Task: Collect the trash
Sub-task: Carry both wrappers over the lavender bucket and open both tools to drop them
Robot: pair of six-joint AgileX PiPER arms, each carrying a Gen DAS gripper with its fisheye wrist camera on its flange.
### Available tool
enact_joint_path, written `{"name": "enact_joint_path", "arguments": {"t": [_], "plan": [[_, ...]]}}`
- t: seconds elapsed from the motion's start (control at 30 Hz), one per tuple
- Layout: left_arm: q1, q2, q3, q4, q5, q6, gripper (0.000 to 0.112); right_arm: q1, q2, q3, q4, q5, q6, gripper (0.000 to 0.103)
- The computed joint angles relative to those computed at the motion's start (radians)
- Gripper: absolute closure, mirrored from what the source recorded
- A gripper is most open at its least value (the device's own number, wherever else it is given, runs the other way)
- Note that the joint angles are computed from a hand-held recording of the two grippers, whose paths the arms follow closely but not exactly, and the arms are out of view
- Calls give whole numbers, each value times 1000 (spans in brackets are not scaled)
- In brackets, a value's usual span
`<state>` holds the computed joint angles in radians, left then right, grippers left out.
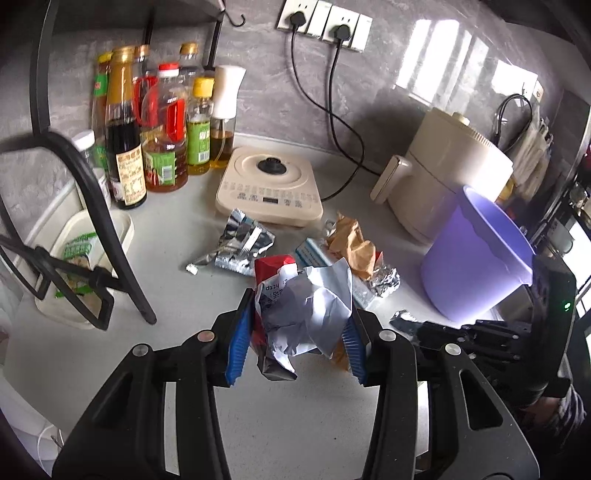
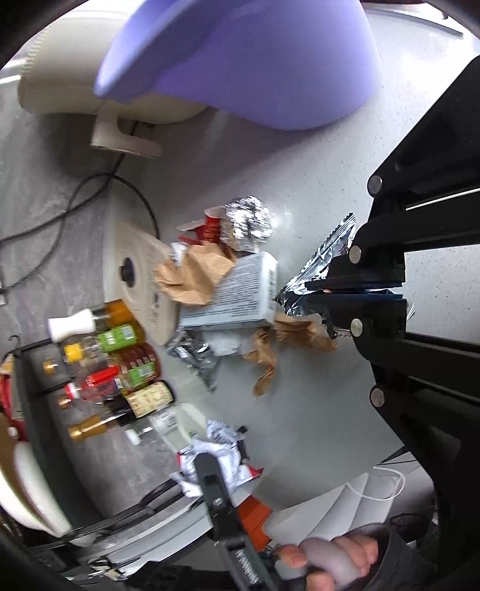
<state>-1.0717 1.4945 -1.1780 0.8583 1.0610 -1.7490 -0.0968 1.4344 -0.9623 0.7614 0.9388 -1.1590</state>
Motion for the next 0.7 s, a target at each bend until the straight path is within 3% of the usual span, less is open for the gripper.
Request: {"name": "enact_joint_path", "arguments": {"t": [0.4,0.7], "plan": [[4,26,-214,61,76,204,68,-160,-80,-240,185,206,-9,100],[36,112,-420,80,36,381,67,-242,-5,-442,212,186,47,100]]}}
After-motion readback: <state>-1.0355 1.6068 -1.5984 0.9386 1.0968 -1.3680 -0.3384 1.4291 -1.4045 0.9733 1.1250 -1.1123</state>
